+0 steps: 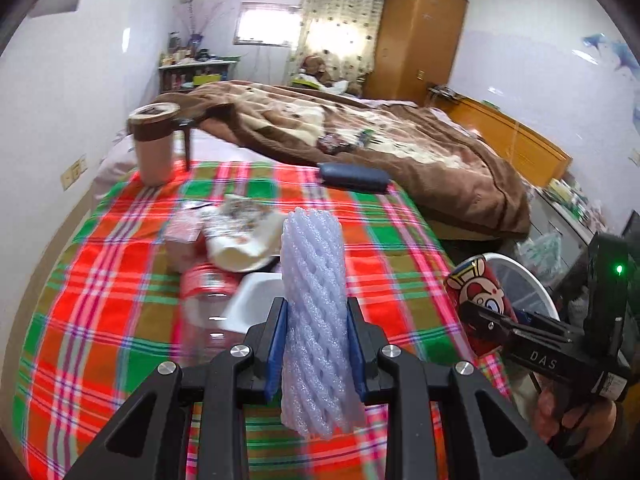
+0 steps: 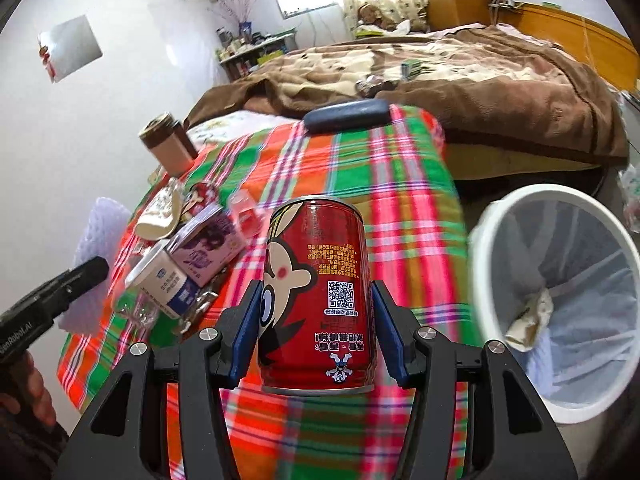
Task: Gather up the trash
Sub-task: 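Lift the foam net and red can and carry both over the wastebasket, then open both tools to drop the foam net and can into the wastebasket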
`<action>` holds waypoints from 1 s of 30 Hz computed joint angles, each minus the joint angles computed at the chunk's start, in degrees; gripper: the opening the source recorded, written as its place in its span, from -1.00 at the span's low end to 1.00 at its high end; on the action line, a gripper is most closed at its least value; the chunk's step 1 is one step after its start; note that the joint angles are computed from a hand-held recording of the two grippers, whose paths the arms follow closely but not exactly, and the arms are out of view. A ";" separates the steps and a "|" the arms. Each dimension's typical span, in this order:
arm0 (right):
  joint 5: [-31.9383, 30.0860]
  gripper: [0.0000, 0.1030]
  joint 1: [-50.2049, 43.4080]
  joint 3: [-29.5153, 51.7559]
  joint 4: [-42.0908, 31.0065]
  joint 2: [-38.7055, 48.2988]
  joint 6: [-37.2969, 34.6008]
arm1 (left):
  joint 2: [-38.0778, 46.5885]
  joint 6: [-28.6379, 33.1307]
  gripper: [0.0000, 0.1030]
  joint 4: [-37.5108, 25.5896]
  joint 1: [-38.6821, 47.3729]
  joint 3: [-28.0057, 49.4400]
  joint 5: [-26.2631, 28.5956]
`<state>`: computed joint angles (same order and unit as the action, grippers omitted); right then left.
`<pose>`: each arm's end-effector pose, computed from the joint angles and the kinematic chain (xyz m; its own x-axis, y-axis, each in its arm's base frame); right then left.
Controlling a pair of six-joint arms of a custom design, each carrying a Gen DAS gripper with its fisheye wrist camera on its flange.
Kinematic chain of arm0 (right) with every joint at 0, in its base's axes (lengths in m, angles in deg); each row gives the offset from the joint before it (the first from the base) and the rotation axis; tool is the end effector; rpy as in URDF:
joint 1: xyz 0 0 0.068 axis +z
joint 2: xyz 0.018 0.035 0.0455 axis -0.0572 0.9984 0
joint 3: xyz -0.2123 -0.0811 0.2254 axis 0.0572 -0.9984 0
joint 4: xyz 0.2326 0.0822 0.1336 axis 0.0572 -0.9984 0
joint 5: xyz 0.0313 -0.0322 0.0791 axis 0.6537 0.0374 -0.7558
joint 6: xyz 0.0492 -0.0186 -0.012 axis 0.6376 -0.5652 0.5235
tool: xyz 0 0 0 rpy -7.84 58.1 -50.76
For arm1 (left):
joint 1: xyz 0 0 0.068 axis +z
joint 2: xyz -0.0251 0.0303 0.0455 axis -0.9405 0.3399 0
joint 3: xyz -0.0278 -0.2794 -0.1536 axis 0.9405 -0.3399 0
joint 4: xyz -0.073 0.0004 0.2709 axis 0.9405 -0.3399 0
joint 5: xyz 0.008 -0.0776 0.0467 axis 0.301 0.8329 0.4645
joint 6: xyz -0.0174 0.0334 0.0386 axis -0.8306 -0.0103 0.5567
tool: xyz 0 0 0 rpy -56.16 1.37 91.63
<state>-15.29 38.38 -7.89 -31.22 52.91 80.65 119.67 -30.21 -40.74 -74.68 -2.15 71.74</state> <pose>0.2842 0.2351 0.1972 -0.7191 0.2893 -0.6318 0.1382 0.9506 0.2780 0.3383 -0.0395 0.2283 -0.6696 0.1422 -0.7290 0.3890 0.9033 -0.1811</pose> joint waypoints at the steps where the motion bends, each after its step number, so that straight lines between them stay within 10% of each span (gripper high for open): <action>1: 0.70 0.05 -0.19 -1.11 -0.25 -1.26 0.28 | -0.07 -0.12 -0.45 0.06 -0.98 -0.04 -0.22; 30: 1.83 0.05 -14.81 -20.66 -3.88 -19.46 0.95 | 13.91 -8.52 -0.45 0.40 -33.78 11.94 -5.56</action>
<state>-13.46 23.58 -28.55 -35.10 33.45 81.60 133.58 -38.74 -40.35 -108.45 9.79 66.18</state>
